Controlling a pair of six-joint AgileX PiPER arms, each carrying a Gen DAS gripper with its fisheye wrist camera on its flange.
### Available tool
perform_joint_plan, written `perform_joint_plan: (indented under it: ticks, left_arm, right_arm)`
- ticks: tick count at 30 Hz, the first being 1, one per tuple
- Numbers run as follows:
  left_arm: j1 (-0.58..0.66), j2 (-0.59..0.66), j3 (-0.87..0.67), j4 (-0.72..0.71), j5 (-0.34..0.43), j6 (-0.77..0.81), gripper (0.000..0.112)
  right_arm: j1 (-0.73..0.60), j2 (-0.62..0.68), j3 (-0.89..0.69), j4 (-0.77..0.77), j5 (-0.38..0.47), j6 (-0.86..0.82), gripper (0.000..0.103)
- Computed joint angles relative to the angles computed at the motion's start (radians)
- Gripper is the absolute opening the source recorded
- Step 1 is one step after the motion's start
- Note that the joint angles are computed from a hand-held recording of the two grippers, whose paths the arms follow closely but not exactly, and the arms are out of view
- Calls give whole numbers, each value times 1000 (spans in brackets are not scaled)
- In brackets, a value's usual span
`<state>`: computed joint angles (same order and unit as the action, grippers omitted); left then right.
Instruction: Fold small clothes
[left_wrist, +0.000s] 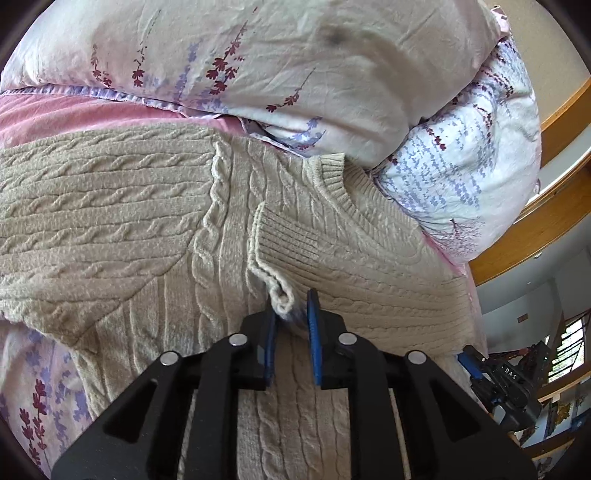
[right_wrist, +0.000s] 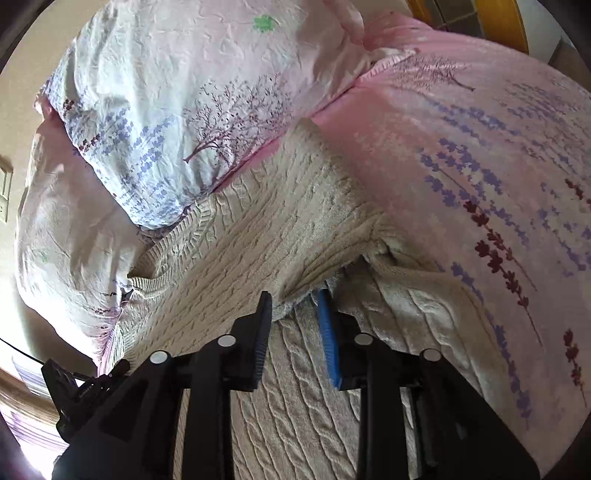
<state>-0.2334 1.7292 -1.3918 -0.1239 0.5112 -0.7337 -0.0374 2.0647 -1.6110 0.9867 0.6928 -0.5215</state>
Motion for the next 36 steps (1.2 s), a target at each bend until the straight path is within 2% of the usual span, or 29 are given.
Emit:
perform_joint_plan:
  ticks: [1, 4, 8, 13, 15, 16, 17, 18, 19, 22, 24, 28, 30, 33, 35, 36]
  left_arm:
    - [3, -36, 42, -12, -24, 12, 33]
    - [8, -157, 163, 26, -75, -36, 49]
    - [49, -343, 329, 79, -79, -116, 53]
    - [139, -596, 530, 189, -25, -291, 54]
    - [198, -680, 596, 198, 8, -317, 54]
    - [235, -708, 620, 189, 19, -315, 53]
    - [284, -737, 644, 150, 30, -282, 53]
    - [345, -762, 672, 86, 30, -226, 53]
    - [399, -777, 693, 24, 27, -176, 53]
    - [542, -795, 739, -156, 13, -26, 53]
    - [598, -783, 746, -202, 18, 7, 53]
    - [646, -772, 763, -240, -21, 3, 47]
    - [685, -765, 773, -306, -44, 50, 46]
    - [749, -747, 785, -427, -72, 136, 39]
    - [789, -731, 793, -505, -78, 199, 29]
    - [804, -723, 796, -530, -79, 227, 19]
  right_arm:
    - [2, -37, 43, 26, -33, -48, 33]
    - [41, -97, 82, 39, -87, -146, 33]
    - [152, -47, -40, -158, -41, -81, 33]
    - [298, 18, -127, -466, -107, 95, 39]
    - [344, 56, -192, -614, -75, 214, 40]
    - [371, 71, -203, -706, -77, 275, 43]
    - [398, 53, -173, -791, -119, 323, 44]
    - [418, 37, -138, -852, -161, 353, 44]
    - [424, 26, -124, -873, -167, 370, 44]
    - [393, 25, -162, -755, -91, 307, 47]
    - [368, 23, -178, -677, -50, 263, 49]
    - [349, 8, -155, -633, -44, 224, 54]
    - [345, -1, -141, -617, -50, 212, 56]
    - [332, -3, -149, -568, -19, 184, 59]
    - [321, -7, -147, -533, -5, 162, 59]
    - [313, -10, -142, -513, 1, 149, 59]
